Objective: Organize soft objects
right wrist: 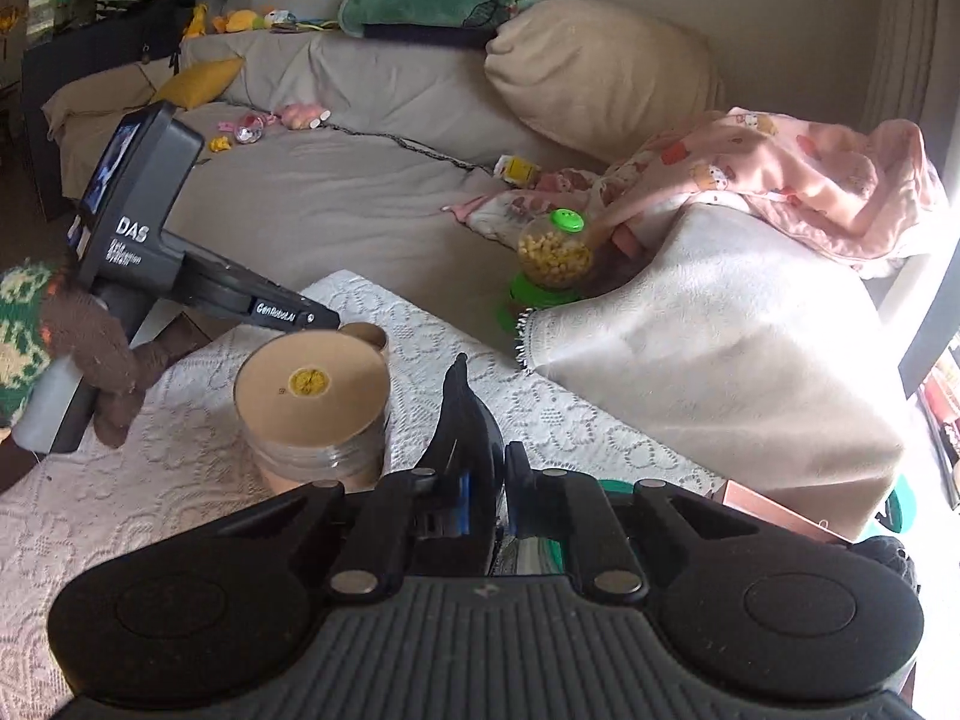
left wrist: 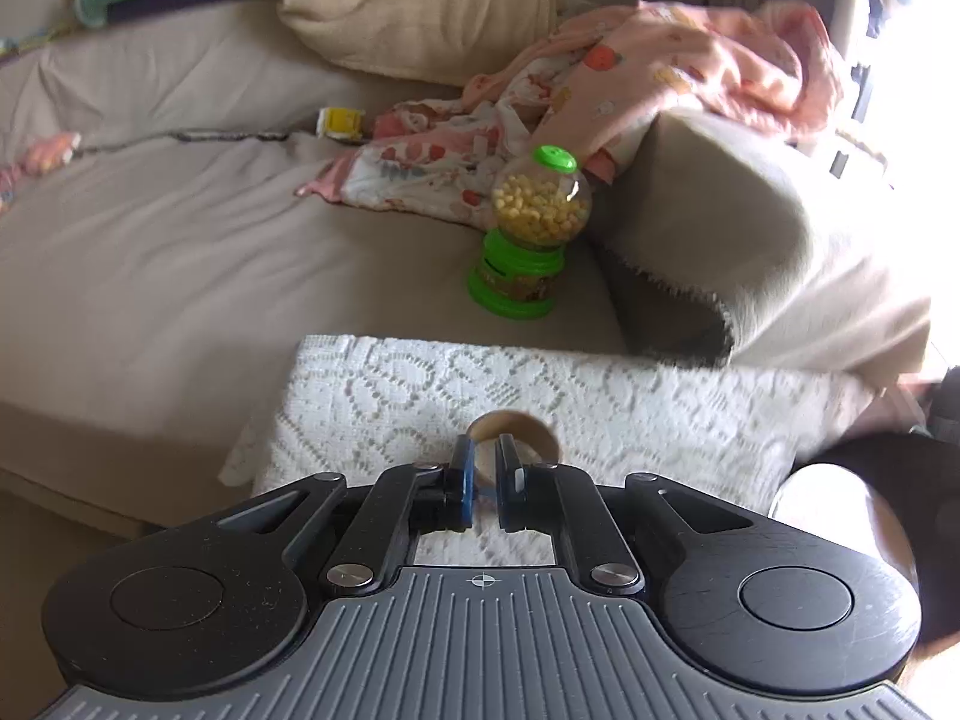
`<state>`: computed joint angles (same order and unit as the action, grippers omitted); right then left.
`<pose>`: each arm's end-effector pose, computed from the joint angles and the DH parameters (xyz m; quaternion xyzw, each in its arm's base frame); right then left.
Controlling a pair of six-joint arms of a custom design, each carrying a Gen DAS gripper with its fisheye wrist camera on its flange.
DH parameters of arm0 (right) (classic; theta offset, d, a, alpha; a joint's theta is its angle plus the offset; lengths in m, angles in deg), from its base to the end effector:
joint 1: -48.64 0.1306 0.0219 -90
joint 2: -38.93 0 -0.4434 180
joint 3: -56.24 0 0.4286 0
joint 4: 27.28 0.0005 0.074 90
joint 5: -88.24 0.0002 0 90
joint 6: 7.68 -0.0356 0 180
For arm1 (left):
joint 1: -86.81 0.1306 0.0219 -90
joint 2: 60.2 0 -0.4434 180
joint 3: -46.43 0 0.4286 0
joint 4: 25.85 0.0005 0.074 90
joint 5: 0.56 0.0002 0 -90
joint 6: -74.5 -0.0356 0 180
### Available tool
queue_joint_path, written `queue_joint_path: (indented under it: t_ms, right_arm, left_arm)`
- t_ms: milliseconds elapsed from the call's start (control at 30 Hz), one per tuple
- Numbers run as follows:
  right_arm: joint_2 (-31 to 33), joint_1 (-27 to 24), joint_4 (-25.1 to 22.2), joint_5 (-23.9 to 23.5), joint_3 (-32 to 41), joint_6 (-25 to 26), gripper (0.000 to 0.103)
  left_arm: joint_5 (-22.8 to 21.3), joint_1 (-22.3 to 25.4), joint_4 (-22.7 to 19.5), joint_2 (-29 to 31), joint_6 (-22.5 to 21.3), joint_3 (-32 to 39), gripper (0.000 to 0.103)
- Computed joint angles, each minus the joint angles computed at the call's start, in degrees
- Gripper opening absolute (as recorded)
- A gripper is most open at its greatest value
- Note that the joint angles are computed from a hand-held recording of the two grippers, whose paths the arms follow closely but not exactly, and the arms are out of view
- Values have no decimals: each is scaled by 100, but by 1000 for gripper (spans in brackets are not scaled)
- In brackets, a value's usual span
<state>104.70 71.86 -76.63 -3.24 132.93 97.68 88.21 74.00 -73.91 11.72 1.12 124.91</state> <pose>0.3183 0.1370 0.5479 -0.3027 0.8480 0.0414 0.4331 0.3823 -0.0867 0.5283 -0.0347 0.9111 -0.0949 0.3997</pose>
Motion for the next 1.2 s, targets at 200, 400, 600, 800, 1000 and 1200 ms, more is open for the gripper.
queue_joint_path:
  t_ms: [200, 400, 600, 800, 1000, 1200]
  right_arm:
    - [20, -14, 79, 57, -254, -145, 11]
    - [-2, -119, 551, -85, -413, -428, 11]
    - [-79, -46, 572, 9, -581, -165, 25]
    - [-197, -28, 664, -14, -741, -62, 35]
    - [-259, -385, 261, -905, -583, -238, 34]
    - [-344, -423, 126, -672, -678, -324, 35]
  left_arm:
    - [553, 371, 192, 196, 858, 41, 12]
    - [339, 211, -302, 528, 418, 248, 16]
    - [-219, -61, -204, 478, -87, 129, 15]
    - [-761, -317, 370, 291, -557, -241, 11]
    - [-883, -228, 737, -96, -297, -609, 9]
    - [-665, -24, 710, -713, -232, -858, 9]
